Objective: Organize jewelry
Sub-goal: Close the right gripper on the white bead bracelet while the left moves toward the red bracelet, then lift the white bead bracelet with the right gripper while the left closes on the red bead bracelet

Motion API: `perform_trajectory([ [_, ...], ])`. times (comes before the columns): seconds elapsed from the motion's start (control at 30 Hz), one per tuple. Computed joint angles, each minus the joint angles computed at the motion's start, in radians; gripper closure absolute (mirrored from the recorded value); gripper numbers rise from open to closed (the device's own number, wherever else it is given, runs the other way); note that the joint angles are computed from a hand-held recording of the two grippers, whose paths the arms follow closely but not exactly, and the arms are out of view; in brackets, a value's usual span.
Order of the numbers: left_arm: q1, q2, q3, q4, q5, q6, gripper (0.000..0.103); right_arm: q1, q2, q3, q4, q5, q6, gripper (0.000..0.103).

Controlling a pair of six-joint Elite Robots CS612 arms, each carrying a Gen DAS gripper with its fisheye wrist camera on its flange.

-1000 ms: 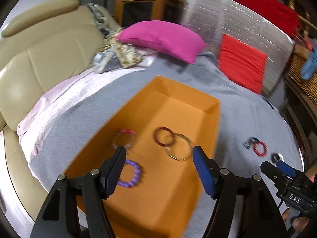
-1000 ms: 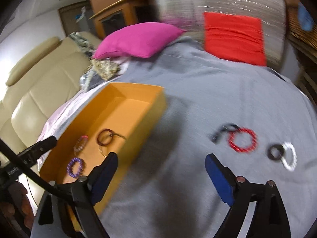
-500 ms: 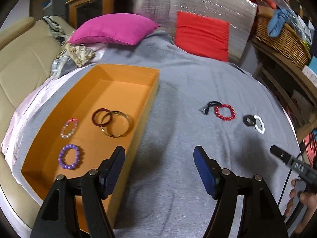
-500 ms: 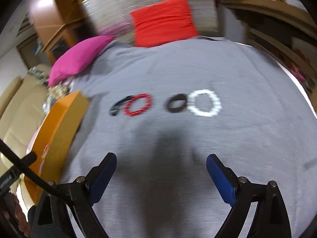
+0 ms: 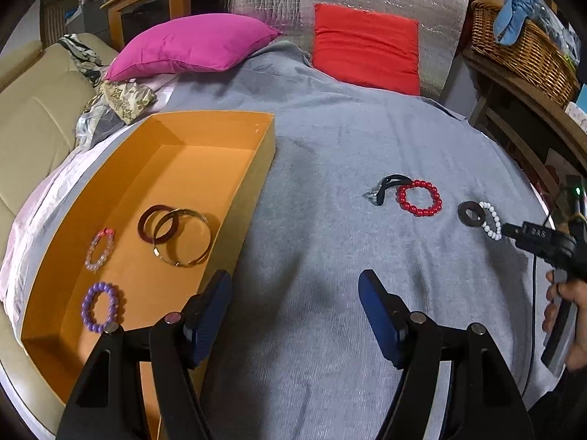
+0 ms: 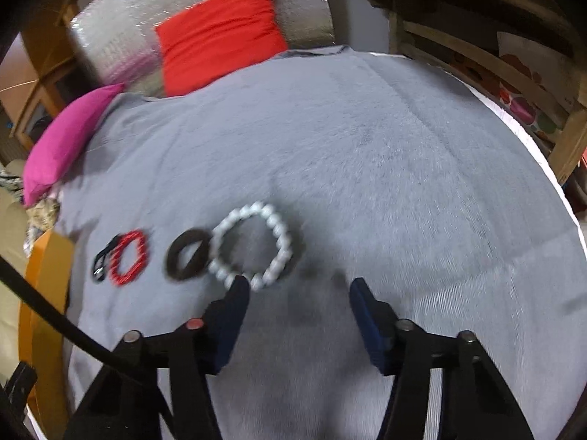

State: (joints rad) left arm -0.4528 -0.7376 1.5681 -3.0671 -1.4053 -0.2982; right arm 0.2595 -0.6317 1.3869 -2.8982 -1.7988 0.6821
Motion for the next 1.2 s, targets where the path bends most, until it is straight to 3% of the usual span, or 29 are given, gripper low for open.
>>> perform_trajectory([
  [0.13,-0.003,0.020,-0.039,0.023,0.001,0.022,0.031,-0.008,0.028,-0.061,0.072,0.023,-0.033,0.052],
  [0.2,-0.005,0.030,-0.058,0.030,0.000,0.033,0.031,-0.005,0.040,-0.081,0.088,0.007,-0.067,0.060],
  [0.23,-0.006,0.035,-0.069,0.034,0.000,0.040,0.031,-0.005,0.041,-0.085,0.088,0.012,-0.084,0.082],
  [0.27,-0.006,0.041,-0.081,0.039,-0.004,0.047,0.031,-0.005,0.040,-0.088,0.098,0.009,-0.093,0.093],
  [0.37,-0.009,0.058,-0.114,0.059,-0.024,0.063,0.031,-0.009,0.032,-0.076,0.121,-0.017,-0.094,0.093],
  [0.57,-0.022,0.105,-0.201,0.098,-0.045,0.126,0.031,-0.023,-0.009,0.013,0.057,-0.028,-0.057,0.093],
  [0.7,-0.023,0.130,-0.259,0.141,-0.066,0.137,0.031,-0.023,-0.031,0.066,-0.010,-0.038,-0.043,0.093],
  [0.87,-0.039,0.142,-0.276,0.132,-0.151,0.225,0.031,-0.019,-0.050,0.121,-0.137,-0.022,-0.058,0.093],
  [1.0,-0.053,0.151,-0.280,0.129,-0.149,0.284,0.031,-0.018,-0.057,0.132,-0.180,-0.021,-0.064,0.093],
  [1.1,-0.053,0.162,-0.297,0.143,-0.163,0.281,0.031,-0.021,-0.067,0.153,-0.193,-0.013,-0.049,0.093],
  [1.2,-0.054,0.169,-0.310,0.153,-0.166,0.276,0.031,-0.022,-0.079,0.191,-0.277,-0.030,-0.011,0.093],
])
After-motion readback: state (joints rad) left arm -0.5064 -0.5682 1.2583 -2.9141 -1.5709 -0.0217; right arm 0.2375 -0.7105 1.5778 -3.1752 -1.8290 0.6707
